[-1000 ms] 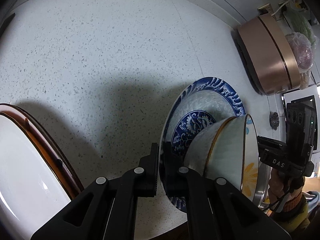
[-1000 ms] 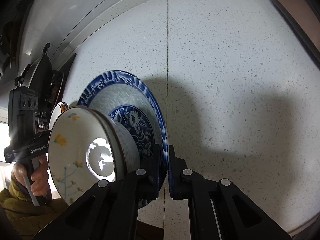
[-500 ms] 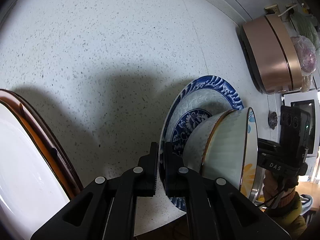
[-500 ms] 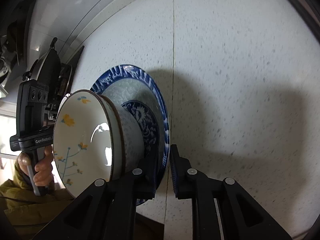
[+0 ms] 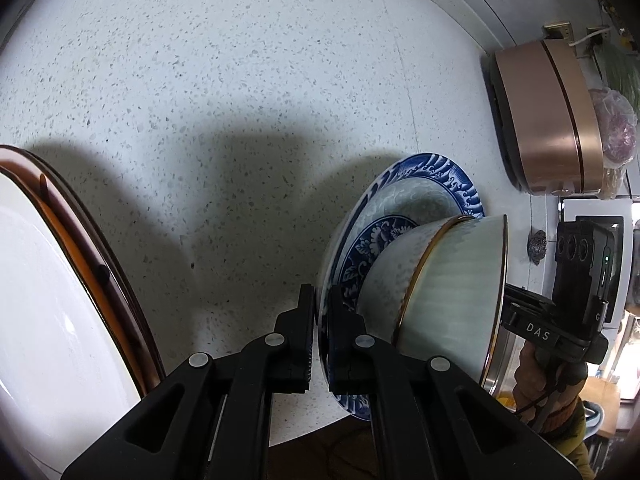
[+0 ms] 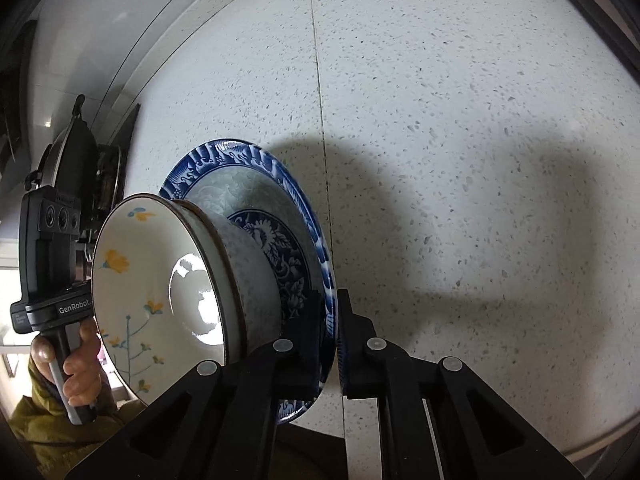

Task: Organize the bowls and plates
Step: 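Lift the plate with bowls using both grippers and carry it over the stacked white plates, then lower the blue-and-white plate onto the stacked white plates with both grippers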

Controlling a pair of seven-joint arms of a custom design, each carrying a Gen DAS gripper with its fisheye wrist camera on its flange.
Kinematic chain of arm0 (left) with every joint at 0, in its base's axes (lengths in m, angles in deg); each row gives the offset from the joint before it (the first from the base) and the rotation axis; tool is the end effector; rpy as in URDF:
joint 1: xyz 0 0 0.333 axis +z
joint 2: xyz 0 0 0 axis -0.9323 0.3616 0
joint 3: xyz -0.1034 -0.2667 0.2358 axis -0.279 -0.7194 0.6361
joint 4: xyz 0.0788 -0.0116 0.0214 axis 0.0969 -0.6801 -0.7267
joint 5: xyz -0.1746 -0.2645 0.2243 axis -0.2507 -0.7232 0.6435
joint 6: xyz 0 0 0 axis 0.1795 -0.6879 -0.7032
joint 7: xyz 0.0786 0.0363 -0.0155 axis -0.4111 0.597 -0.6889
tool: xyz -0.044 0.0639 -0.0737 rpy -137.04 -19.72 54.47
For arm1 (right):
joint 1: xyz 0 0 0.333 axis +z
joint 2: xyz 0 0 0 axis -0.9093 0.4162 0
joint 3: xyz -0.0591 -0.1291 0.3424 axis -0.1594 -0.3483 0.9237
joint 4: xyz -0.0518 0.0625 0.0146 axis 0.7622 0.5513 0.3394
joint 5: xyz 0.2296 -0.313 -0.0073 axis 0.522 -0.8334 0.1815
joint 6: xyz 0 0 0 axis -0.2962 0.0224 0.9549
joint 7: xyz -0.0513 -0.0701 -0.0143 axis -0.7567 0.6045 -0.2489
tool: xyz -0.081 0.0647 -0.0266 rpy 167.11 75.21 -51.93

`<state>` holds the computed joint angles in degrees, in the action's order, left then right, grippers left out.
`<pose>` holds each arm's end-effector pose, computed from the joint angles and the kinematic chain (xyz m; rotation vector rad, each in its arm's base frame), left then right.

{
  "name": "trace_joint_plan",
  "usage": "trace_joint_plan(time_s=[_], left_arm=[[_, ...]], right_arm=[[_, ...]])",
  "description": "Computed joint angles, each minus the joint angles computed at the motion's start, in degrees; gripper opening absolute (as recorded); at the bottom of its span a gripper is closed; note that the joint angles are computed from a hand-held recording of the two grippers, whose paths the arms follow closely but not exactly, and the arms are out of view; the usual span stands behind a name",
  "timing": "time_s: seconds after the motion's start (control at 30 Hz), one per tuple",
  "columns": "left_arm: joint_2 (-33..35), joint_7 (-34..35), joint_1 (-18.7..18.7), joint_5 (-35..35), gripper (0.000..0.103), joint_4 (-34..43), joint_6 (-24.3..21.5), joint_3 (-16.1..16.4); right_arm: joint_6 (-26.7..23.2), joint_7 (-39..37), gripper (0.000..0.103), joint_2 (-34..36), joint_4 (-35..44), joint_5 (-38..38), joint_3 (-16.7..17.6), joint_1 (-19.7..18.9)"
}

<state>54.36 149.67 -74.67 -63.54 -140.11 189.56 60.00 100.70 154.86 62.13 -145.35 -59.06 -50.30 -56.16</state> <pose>0.4629 -0.1142 0.3247 2.2082 -1.6381 0.6069 0.7256 0.2594 0.3800 -2.2121 1.5894 0.4854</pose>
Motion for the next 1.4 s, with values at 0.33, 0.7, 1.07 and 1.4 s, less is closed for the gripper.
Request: trace_joint_plan(time_s=[0.33, 0.7, 1.07, 1.4], left_arm=[[-4.01, 0.06, 1.43, -0.73, 0.000, -0.30, -2.34, 1.67], [-20.94, -6.82, 7.18, 6.18, 0.000, -12.11, -2.72, 7.57], [-29.11, -7.20, 15.76, 15.69, 0.000, -22.50, -4.91, 15.44], [-21.16, 7.73, 16.53, 9.23, 0.000, -20.48, -5.77, 16.22]], right_arm=[[-1.93, 4.72, 0.008, -0.20, 4.40, -1.74, -0.70, 1.46], [-9.45, 3.75, 0.008, 4.90, 18.92, -4.49, 1.42, 7.83], [-17.85, 4.61, 0.008, 16.34, 35.62, -5.22, 1.79, 18.19], [-4.77, 7.68, 0.007, 10.96, 21.75, -7.15, 1.07, 20.61]])
